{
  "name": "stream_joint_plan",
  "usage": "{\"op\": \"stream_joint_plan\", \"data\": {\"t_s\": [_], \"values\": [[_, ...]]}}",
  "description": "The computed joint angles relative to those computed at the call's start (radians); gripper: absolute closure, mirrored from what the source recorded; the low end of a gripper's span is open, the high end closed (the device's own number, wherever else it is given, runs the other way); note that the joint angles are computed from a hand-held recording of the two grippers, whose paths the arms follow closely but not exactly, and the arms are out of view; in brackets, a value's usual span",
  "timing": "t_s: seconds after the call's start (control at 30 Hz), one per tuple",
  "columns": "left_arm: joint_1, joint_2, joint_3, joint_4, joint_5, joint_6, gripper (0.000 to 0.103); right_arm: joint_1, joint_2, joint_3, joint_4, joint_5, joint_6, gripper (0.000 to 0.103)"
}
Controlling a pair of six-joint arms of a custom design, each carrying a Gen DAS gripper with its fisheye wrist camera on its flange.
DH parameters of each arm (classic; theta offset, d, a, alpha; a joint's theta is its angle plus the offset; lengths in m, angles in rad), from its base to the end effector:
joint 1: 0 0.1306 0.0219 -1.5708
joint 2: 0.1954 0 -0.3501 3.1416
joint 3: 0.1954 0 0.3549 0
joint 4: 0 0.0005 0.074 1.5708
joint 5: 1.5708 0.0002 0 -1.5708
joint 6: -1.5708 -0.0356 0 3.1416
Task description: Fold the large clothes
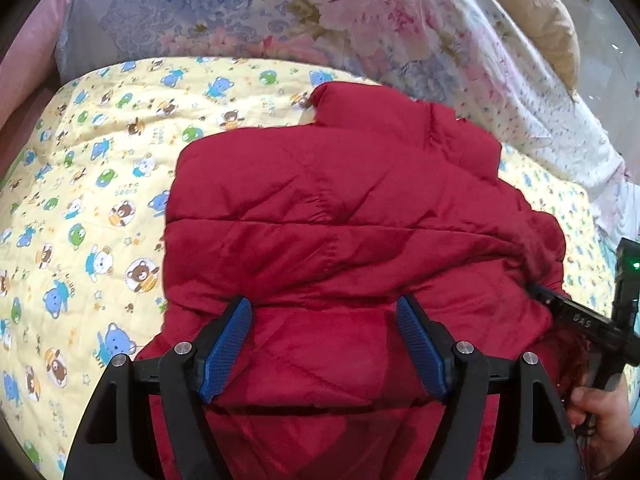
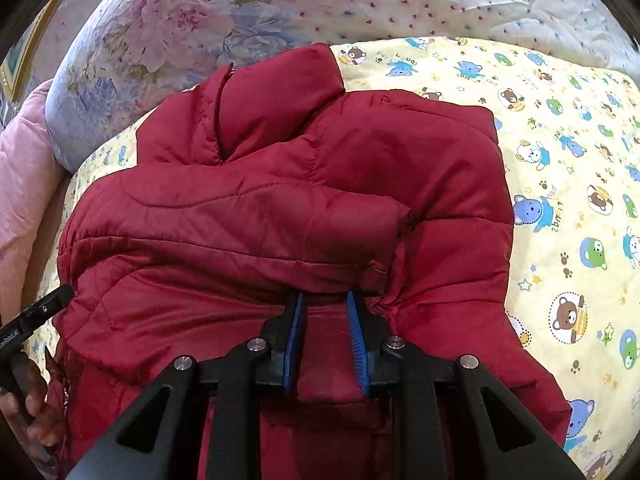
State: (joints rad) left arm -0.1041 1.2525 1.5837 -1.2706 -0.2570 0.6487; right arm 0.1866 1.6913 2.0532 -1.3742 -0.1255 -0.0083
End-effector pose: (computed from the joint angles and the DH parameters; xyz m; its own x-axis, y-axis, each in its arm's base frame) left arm 0.3773 -0.0308 0.5058 -0.6103 -0.5237 -0.5943 -0.5238 0.8296 -0.1931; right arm 0.5106 0.1004 0.4962 -0.8354 -0.1493 -0.5290 -0.2423 0.9639 0.1105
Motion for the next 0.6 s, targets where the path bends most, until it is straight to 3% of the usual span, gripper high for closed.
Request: {"op": "stream_joint_plan", "data": {"t_s": [0.17,0.37,0.5,0.57,0.6], "values": [[0.042,0.022,-0.019,-0.011,0.037,0.019,0.019,-0.002,0.001,-0.002,0.005,-0.009,0.0,0.082],[0.036,0.05,0.008,-0.038,0.018,0.014,0.018,-0.005,-0.011,0.011,-0.019,-0.015,-0.018,0.081],[0.034,0.054,0.008,-0.04,0.006,0.014,0.018,-0.012,-0.081,-0.011,-0.048,-0.022,-0.05,0.074],[0.029,0.066,0.016,-0.046,-0.011,0.019,0.017,-0.024,-0.121,-0.031,-0.057,-0.04,-0.066,0.059],[0.026,0.062,0.014,-0.05,-0.019,0.024,0.017,-0.03,-0.137,-0.041,-0.059,-0.05,-0.068,0.058]]}}
